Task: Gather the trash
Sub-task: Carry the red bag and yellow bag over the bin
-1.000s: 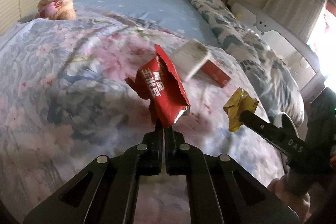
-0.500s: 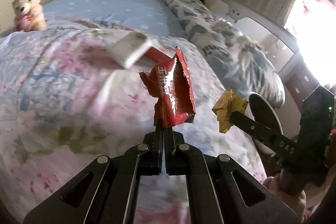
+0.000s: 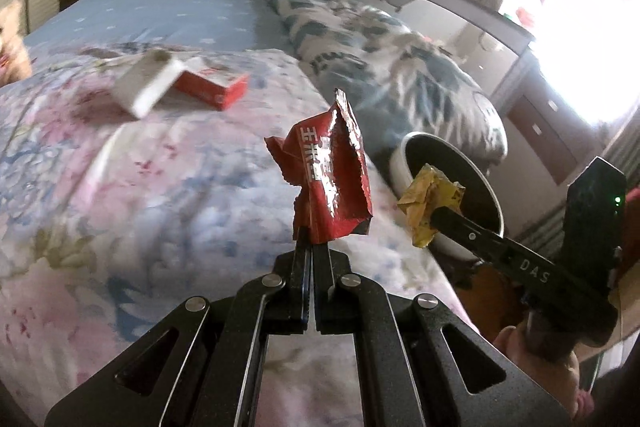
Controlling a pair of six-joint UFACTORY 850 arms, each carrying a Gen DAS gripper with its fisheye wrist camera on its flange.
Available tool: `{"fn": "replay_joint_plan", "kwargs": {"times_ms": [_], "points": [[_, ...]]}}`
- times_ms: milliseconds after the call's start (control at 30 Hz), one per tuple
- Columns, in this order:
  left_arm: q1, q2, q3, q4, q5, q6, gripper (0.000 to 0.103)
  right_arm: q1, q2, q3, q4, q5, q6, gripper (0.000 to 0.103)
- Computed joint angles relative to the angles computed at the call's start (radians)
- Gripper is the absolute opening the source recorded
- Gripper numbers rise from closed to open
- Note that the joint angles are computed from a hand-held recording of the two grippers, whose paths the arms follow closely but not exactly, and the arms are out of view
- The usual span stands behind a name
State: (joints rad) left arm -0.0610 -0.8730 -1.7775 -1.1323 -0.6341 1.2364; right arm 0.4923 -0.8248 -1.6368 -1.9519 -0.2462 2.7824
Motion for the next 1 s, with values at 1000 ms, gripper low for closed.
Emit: {"fn": "replay_joint_plan", "kwargs": {"times_ms": [1000], "points": [[-0.156,-0.019,-0.069,0.109,-0.030,-0.041,0.001,-0.068,0.225,0.352,-0.142,-0.164,0.267,0.007]]}}
